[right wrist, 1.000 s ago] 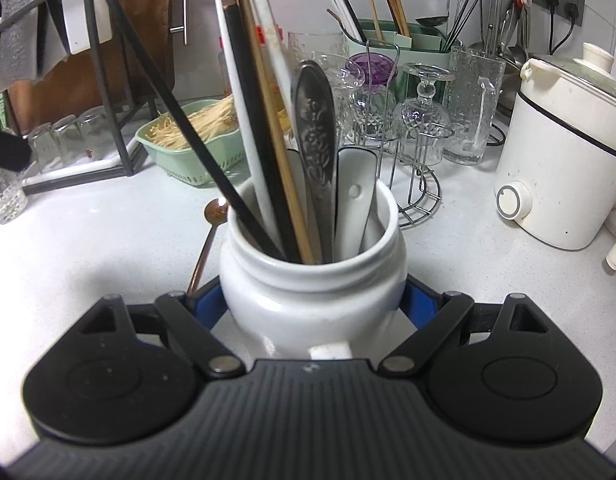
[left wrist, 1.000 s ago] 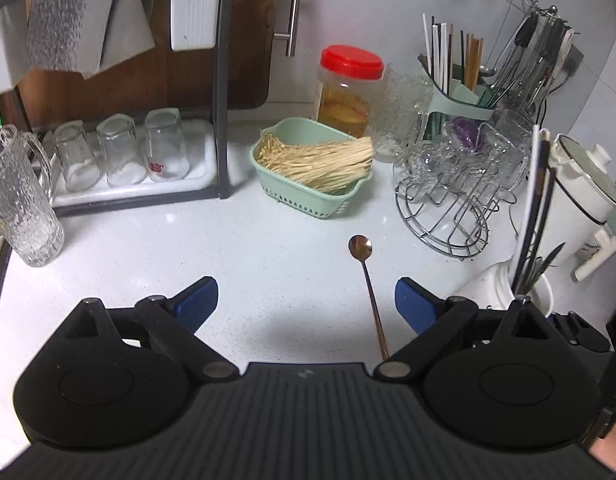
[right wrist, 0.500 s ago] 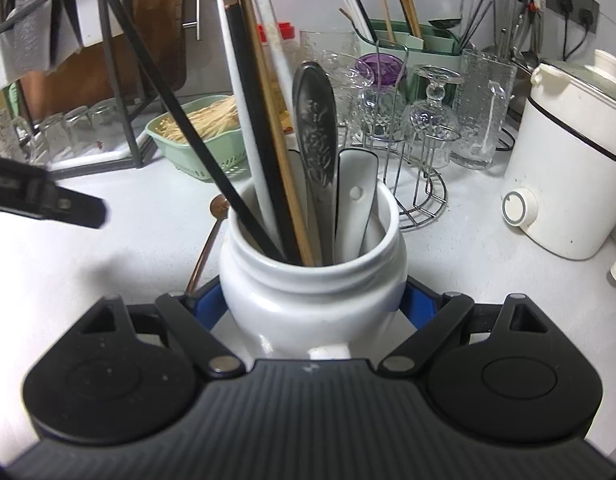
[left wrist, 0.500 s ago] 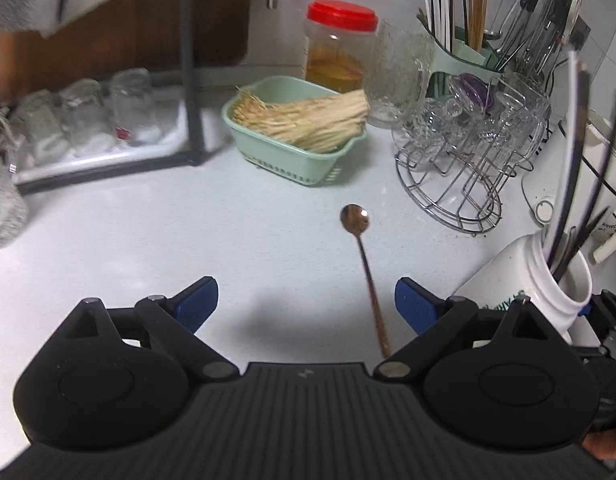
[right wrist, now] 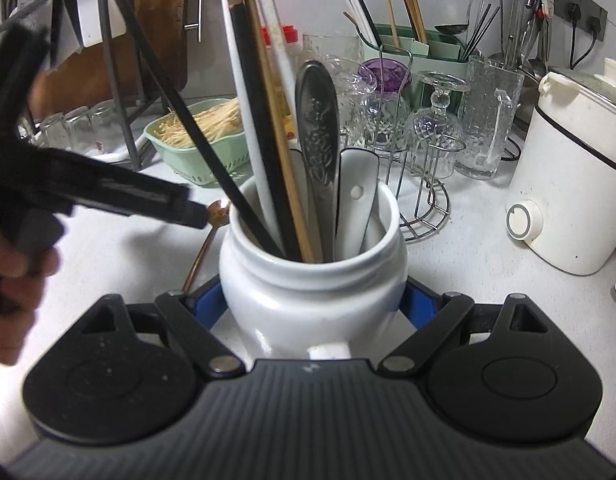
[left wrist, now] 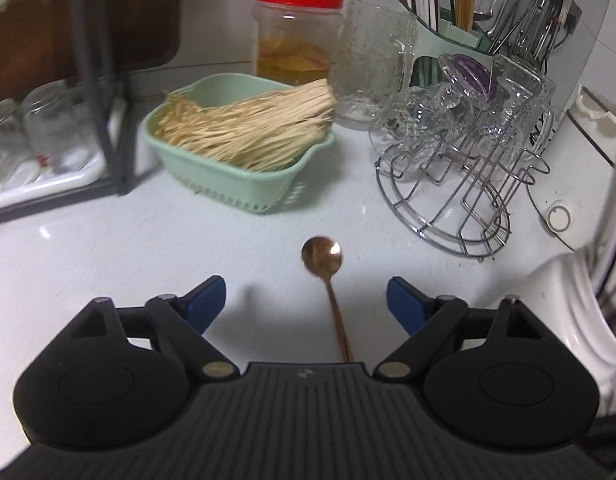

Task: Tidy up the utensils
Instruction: 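Move the open left gripper down to the copper spoon and close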

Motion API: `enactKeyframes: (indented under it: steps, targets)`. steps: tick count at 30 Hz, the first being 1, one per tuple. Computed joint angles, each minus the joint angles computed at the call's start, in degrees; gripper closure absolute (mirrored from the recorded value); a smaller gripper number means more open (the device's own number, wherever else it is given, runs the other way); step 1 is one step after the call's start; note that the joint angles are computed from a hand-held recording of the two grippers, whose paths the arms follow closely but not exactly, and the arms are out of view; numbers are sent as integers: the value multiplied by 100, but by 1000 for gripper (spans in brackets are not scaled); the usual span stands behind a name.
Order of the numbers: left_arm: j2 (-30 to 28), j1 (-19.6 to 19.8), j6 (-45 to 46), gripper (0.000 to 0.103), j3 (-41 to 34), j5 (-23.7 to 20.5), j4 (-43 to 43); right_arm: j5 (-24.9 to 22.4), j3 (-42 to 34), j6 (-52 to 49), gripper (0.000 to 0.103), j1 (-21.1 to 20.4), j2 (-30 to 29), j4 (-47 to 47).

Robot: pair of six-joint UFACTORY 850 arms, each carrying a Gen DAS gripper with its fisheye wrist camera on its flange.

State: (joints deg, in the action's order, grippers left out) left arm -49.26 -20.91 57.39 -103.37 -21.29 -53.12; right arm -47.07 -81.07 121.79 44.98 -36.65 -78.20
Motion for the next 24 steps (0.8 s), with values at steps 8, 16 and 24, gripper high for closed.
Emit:
enactKeyframes:
  steps: [8, 16, 24]
  targets:
    - [-607, -184, -668, 37, -849, -149, 999, 117, 33, -87, 12, -71, 34, -62]
    - [-815, -289, -960, 54, -1122, 34, 1616, 224, 59, -137, 12, -110, 58, -103]
    - [-856, -272, -900, 70, -1215, -75, 1655, 208, 56, -69, 12, -111, 49, -118]
